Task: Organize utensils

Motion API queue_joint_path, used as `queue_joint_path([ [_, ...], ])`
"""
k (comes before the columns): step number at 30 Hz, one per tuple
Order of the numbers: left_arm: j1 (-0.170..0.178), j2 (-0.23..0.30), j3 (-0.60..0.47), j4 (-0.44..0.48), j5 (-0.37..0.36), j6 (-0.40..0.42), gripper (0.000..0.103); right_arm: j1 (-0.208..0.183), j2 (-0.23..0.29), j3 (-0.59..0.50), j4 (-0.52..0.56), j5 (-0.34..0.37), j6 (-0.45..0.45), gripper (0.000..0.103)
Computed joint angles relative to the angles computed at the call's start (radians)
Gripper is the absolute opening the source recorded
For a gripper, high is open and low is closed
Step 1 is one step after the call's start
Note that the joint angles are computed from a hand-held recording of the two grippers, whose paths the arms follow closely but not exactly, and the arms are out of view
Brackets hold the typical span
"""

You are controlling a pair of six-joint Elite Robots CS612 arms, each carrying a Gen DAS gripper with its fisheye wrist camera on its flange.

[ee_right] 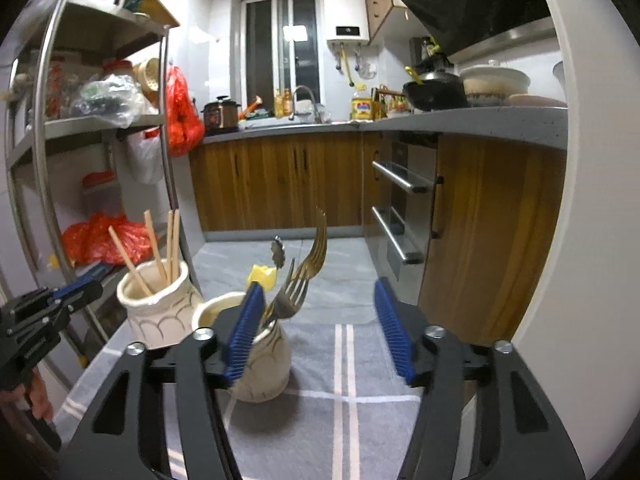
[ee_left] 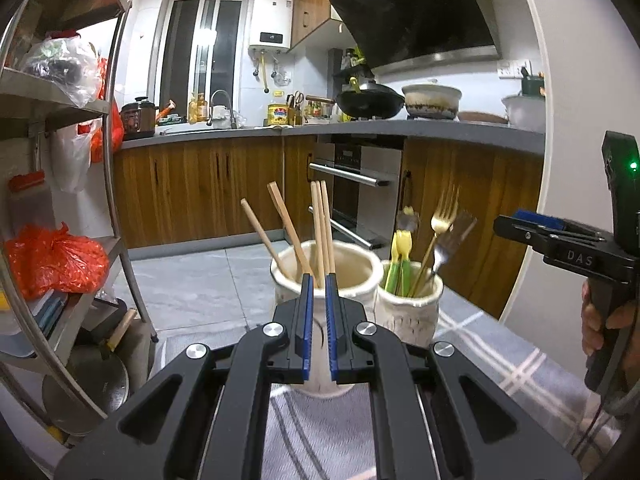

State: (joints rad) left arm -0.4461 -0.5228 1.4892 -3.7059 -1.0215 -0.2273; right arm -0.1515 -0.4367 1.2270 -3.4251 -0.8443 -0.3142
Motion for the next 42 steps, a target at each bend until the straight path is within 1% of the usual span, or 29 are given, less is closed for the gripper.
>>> queue_joint_path([
  [2,-0.005,0.000,0.008,0.006,0.011,0.005,0.007,-0.003,0.005,0.005,0.004,0.019,-0.016,0.075],
  [3,-0.006,0.000,0.012,0.013,0.010,-0.001,0.007,-0.004,0.007,0.008,0.006,0.027,-0.021,0.077],
  [4,-0.007,0.000,0.015,0.019,0.012,-0.006,0.010,-0.004,0.010,0.009,0.005,0.035,-0.028,0.079],
  [5,-0.007,0.000,0.017,0.023,0.015,-0.008,0.017,-0.004,0.012,0.012,0.000,0.038,-0.035,0.081],
  [6,-0.008,0.002,0.019,0.028,0.022,-0.012,0.022,-0.004,0.014,0.014,-0.007,0.039,-0.044,0.082],
  [7,-0.009,0.003,0.020,0.028,0.027,-0.014,0.032,-0.003,0.017,0.015,-0.012,0.043,-0.053,0.085],
  [8,-0.009,0.005,0.022,0.026,0.030,-0.017,0.037,-0.003,0.020,0.016,-0.014,0.051,-0.060,0.088],
  [9,-0.009,0.005,0.022,0.028,0.028,-0.021,0.038,-0.003,0.022,0.017,-0.016,0.059,-0.066,0.089],
  [14,-0.007,0.008,0.024,0.033,0.032,-0.048,0.055,0.000,0.033,0.022,-0.041,0.076,-0.079,0.091],
  [19,-0.008,0.013,0.021,0.036,0.045,-0.053,0.068,0.000,0.045,0.020,-0.070,0.094,-0.079,0.094],
  [21,-0.010,0.017,0.018,0.036,0.051,-0.052,0.071,0.000,0.047,0.020,-0.071,0.097,-0.076,0.094],
  [23,-0.011,0.021,0.014,0.032,0.057,-0.052,0.078,0.000,0.050,0.019,-0.073,0.100,-0.076,0.094],
  [25,-0.012,0.025,0.012,0.027,0.066,-0.051,0.083,-0.001,0.053,0.020,-0.076,0.102,-0.081,0.094],
  [27,-0.012,0.027,0.010,0.025,0.072,-0.047,0.086,-0.002,0.054,0.020,-0.088,0.109,-0.076,0.095],
  [29,-0.014,0.030,0.009,0.025,0.083,-0.046,0.091,-0.002,0.054,0.020,-0.091,0.111,-0.076,0.095],
  [32,-0.014,0.031,0.011,0.024,0.090,-0.057,0.097,-0.002,0.055,0.021,-0.098,0.111,-0.070,0.098],
  [38,-0.013,0.032,0.015,0.011,0.092,-0.068,0.097,-0.003,0.054,0.022,-0.095,0.108,-0.059,0.098],
  [42,-0.015,0.034,0.013,0.004,0.097,-0.057,0.097,-0.005,0.055,0.022,-0.107,0.108,-0.045,0.098],
])
